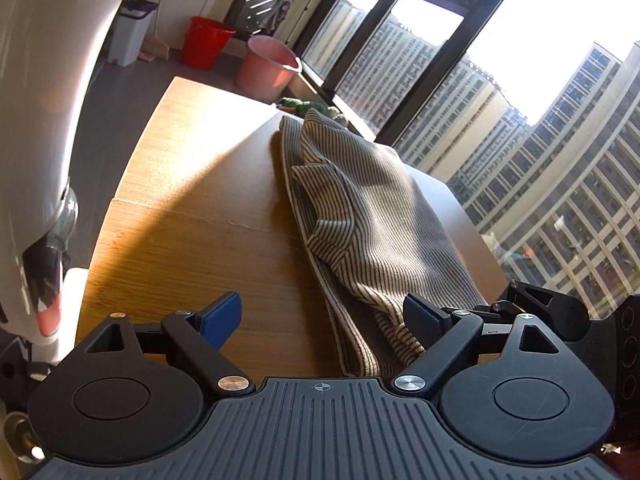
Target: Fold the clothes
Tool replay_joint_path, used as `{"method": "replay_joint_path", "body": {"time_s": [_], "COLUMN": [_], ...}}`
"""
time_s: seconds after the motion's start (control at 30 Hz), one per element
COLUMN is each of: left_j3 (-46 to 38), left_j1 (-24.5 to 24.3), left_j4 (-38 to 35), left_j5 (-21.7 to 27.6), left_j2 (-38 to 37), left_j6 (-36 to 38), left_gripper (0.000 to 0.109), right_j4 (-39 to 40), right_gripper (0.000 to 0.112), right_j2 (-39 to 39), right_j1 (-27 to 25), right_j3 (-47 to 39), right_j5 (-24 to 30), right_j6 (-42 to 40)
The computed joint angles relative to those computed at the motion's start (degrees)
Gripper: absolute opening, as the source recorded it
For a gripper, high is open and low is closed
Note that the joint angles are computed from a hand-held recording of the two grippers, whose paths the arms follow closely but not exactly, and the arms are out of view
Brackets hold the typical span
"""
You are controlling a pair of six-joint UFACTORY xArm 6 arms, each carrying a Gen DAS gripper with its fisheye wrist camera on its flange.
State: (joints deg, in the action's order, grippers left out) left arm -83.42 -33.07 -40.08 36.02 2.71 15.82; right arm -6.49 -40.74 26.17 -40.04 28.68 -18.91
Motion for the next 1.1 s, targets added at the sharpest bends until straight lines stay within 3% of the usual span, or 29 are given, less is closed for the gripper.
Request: {"method": "replay_joint_path", "body": {"time_s": [0.07, 0.17, 0.3, 0.37, 0.5, 0.57, 0.67, 0.7, 0.73, 0.87, 0.93, 1.1], "left_j3": [0.2, 0.3, -0.9, -1.7, -3.3, -2.4, 0.8, 0.8, 0.0, -4.0, -8.3, -28.0], "left_j1": [-0.1, -0.9, -3.5, -5.3, -8.7, -10.2, -12.5, -13.3, -13.6, -13.7, -12.9, -7.8], "left_j4": [-0.3, 1.6, 11.1, 17.8, 26.5, 30.0, 25.5, 21.2, 17.5, 14.1, 13.5, 4.8], "left_j5": [0.7, 1.5, 0.5, -1.7, -7.7, -14.0, -25.2, -26.1, -24.9, -17.6, -11.6, 9.8], "left_j2": [-0.6, -1.3, -0.1, 1.2, 5.1, 6.9, 8.4, 8.7, 9.0, 10.7, 12.6, 22.1], "left_j6": [3.9, 11.7, 17.5, 18.6, 25.1, 32.3, 49.4, 55.4, 59.0, 58.6, 51.9, 27.7], "left_gripper": [0.095, 0.097, 0.098, 0.098, 0.098, 0.098, 0.099, 0.098, 0.096, 0.059, 0.054, 0.051], "right_j4": [2.3, 19.0, 42.9, 48.8, 54.2, 56.2, 59.2, 59.4, 58.8, 49.3, 39.9, 14.4], "right_gripper": [0.063, 0.055, 0.043, 0.041, 0.041, 0.041, 0.041, 0.041, 0.041, 0.048, 0.062, 0.079], "right_j2": [1.3, 5.6, 9.3, 9.8, 10.0, 10.2, 10.3, 10.2, 10.1, 5.2, 1.5, -5.4], "right_j1": [-0.8, -5.5, -14.5, -17.2, -19.9, -20.9, -22.5, -22.8, -23.0, -22.5, -20.7, -15.1], "right_j3": [0.2, -4.6, -10.1, -10.7, -10.9, -10.9, -10.8, -10.8, -11.0, -10.0, -8.2, -3.2], "right_j5": [-1.5, 2.3, 10.2, 13.2, 16.3, 17.5, 19.2, 19.7, 19.8, 17.4, 13.8, 6.1], "right_j6": [-3.5, -0.8, -1.4, -2.1, -3.0, -3.7, -5.7, -6.3, -6.5, -6.7, -6.5, -4.3]}}
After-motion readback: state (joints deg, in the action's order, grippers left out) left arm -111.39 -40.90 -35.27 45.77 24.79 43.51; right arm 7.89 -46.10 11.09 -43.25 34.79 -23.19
